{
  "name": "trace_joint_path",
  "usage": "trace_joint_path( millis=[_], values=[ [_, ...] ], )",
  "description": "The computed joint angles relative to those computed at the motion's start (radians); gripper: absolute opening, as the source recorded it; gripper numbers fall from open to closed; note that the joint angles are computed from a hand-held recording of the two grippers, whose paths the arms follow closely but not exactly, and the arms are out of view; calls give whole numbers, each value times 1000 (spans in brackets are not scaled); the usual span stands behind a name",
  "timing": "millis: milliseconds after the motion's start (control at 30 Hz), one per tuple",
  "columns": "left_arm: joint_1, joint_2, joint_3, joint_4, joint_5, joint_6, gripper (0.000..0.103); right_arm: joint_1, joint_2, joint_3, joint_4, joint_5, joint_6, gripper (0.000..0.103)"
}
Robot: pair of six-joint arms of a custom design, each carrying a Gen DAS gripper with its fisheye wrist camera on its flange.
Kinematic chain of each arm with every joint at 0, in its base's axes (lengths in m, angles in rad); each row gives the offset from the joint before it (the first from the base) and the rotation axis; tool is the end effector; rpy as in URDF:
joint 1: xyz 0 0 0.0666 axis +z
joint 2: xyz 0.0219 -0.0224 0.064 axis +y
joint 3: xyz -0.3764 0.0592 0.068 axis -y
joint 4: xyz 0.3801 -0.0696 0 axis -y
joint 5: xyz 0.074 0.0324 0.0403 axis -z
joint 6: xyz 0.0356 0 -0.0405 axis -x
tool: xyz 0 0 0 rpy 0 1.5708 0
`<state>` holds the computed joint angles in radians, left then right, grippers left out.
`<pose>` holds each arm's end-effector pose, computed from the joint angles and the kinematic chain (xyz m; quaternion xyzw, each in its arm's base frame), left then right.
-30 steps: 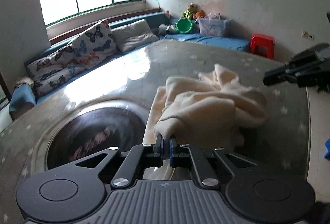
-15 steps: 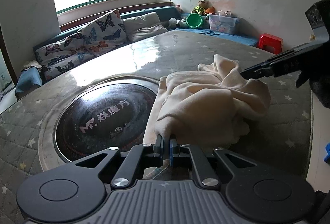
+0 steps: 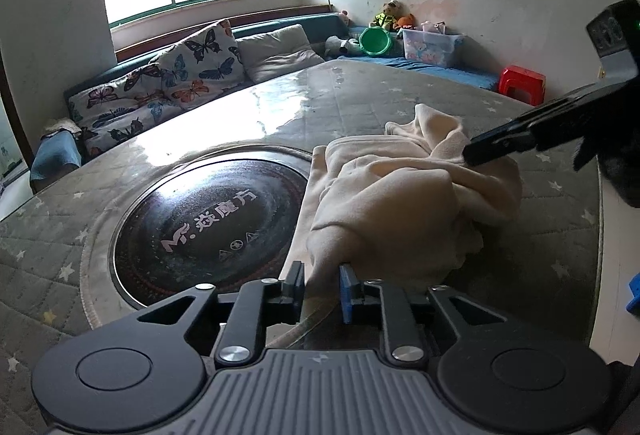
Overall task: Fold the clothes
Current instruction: 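Grasp the garment with the left tool and lift it with both tools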
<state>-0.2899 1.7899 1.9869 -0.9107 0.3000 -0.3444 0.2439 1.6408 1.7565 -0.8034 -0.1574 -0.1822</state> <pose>0.5952 -0.1889 0.4868 0.3395 0.8351 -0.1247 0.4144 0.5595 0.1446 0.4758 -0.0614 0.8998 0.1595 0.4014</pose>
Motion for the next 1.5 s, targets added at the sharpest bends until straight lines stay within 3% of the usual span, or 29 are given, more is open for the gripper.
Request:
trace_joint_path(
  millis=[100,167,267,367,433,500,667,933,1100,1267,1500],
  values=[
    [2,7,1,-3,1,-7,29,12,9,0,-8,27,36,29],
    [2,19,10,-12,-6,-18,30,20,-2,-13,1,41,65,17],
    [1,38,22,-23,-13,-35,30,30,-33,-42,36,67,97,11],
    [-4,46,18,-8,-18,-41,29,36,-62,-56,68,92,116,10],
    [-8,44,6,14,-26,-49,12,38,-67,-45,74,111,131,9],
    [-10,39,-3,37,-33,-54,9,40,-60,-19,76,125,147,9],
    [-11,47,30,90,-75,-40,7,46,7,110,73,161,196,9],
    [7,132,256,128,-183,-10,7,66,122,350,169,189,247,9],
    [44,55,168,202,-140,-37,8,78,75,310,242,107,276,9],
    [71,-52,-28,184,-114,-116,8,105,-10,159,181,23,351,9],
    [103,-147,-213,123,-88,-149,10,163,-69,40,-32,-80,477,9]
  ],
)
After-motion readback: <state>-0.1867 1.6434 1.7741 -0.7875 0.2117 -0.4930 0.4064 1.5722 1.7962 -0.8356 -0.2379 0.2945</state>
